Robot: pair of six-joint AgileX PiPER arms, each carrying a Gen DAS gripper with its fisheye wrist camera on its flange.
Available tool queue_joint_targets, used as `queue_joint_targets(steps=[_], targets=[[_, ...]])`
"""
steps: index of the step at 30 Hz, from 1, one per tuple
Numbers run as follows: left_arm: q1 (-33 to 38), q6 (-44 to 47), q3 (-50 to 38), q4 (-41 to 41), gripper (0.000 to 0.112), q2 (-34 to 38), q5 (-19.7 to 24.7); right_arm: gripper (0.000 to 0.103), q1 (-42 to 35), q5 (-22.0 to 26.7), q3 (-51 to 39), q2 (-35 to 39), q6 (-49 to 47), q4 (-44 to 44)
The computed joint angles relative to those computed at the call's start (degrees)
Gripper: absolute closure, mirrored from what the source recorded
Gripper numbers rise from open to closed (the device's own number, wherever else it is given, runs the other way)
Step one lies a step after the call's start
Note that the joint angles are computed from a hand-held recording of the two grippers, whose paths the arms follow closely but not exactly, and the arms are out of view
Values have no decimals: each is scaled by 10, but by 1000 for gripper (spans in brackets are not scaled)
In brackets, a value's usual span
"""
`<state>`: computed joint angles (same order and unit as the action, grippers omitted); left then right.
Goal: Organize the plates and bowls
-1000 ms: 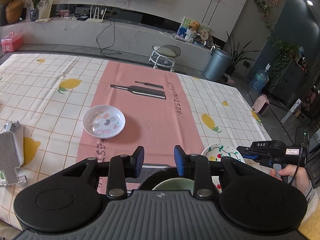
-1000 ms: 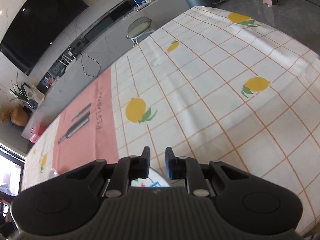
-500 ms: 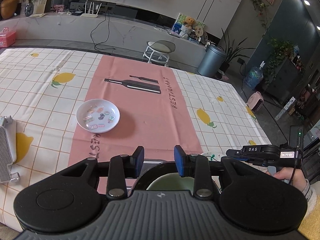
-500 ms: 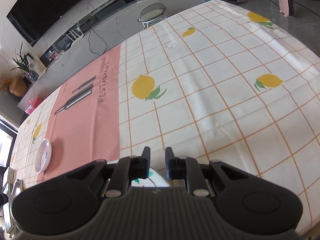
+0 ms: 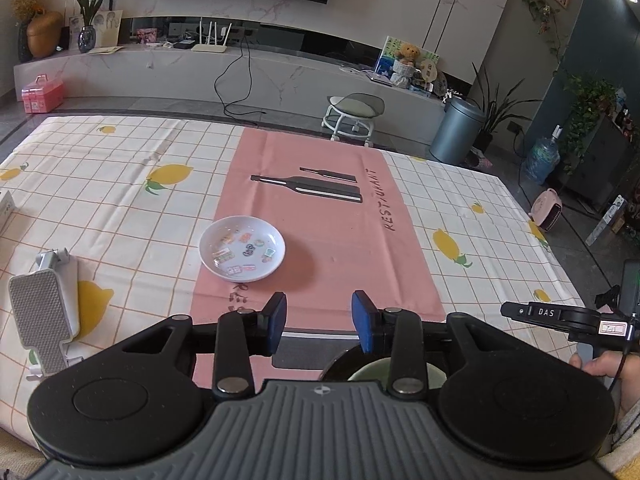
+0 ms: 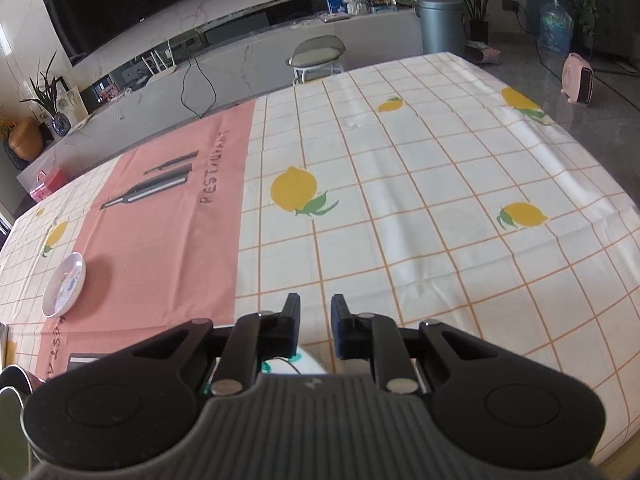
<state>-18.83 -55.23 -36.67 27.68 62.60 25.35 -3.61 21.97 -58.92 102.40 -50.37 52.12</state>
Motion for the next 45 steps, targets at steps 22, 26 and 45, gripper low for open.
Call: queue_joint_targets(steps=[22,26,45], targets=[[348,414,13,-378,73,23,-42,69,223,101,-109,-113,345,-226],[358,636,-4,-604,73,91,-52,66,216,256,-235,-6,320,-116],[381,849,-113,-850,73,327,-59,60,361,476,-813,386,658,-475]])
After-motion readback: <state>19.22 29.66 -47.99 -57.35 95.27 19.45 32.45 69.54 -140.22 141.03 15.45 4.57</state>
